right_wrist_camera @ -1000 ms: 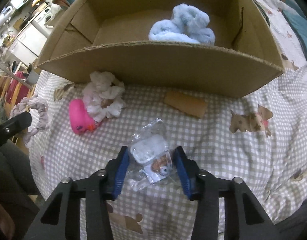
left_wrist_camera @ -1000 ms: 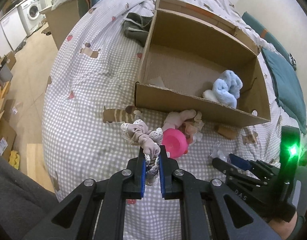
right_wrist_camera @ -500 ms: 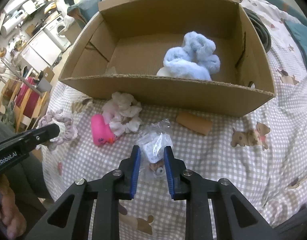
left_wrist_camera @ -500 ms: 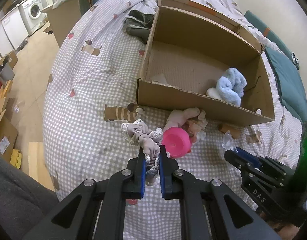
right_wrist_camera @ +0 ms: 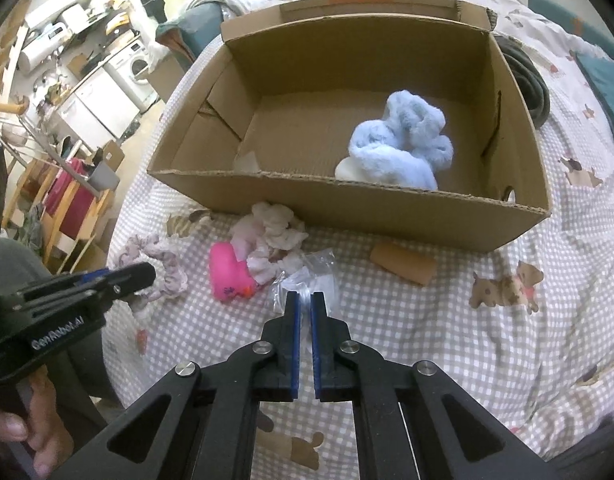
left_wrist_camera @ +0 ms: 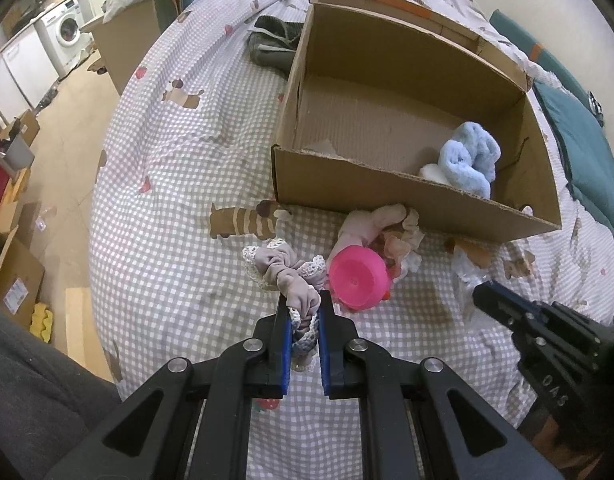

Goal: Organize soft objects
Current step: 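Carry the clear bag and lace scrunchie into the box and release both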

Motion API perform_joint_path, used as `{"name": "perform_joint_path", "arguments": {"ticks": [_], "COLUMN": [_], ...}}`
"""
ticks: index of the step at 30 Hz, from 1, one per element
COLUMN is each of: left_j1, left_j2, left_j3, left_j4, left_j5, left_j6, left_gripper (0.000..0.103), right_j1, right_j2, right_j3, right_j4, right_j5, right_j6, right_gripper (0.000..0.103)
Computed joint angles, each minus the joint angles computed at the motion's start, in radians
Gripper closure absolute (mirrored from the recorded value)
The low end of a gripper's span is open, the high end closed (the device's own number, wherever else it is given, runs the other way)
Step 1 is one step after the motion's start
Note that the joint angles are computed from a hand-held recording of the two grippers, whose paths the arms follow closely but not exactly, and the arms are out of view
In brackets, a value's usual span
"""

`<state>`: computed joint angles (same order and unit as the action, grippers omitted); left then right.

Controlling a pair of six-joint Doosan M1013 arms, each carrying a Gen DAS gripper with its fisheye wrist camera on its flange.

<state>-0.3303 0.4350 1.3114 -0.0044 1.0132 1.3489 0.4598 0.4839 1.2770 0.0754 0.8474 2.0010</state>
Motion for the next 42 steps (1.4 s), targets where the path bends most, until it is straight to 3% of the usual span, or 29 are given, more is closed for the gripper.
{"name": "perform_joint_path", "arguments": {"ticks": [6, 13, 19, 26, 38, 42], "left_j1": [0.001, 0.001, 0.005, 0.010, -0.011, -0.021], "left_j2": [-0.017, -0.063, -0.056, -0.033, 0.066, 0.111], "left_j3": [0.014, 0.047, 0.026, -0.044, -0.225, -0.276], "left_j4": [0.002, 0.017, 0.006, -0.051, -0.020, 0.005], "left_j5": [-0.043, -0.182, -0.194, -0.184, -0.179, -0.147], "left_j6": [-0.010, -0.017, 0.023, 0.072, 0.126, 0.135], "left_gripper": [0.093, 0.093, 0.093, 0.093, 0.093, 0.093], "right_j1": [-0.009, -0.027, -0.039, -0.053, -0.094, -0.104], "right_j2": [-0.019, -0.098, -0.138, -0.131, -0.079, -0.064], "right_j3": [0.022, 0.110, 0.151, 0.129, 0.033, 0.030], "right_j4": [0.038, 0.154, 0.142, 0.130, 0.046, 0.026], "right_j5": [-0.048, -0.268, -0.374, -0.371, -0.311, -0.310], "right_j6": [-0.010, -0.074, -0.008, 0.020, 0.043, 0.081], "right_gripper": [0.097, 0.097, 0.097, 0.097, 0.097, 0.097]}}
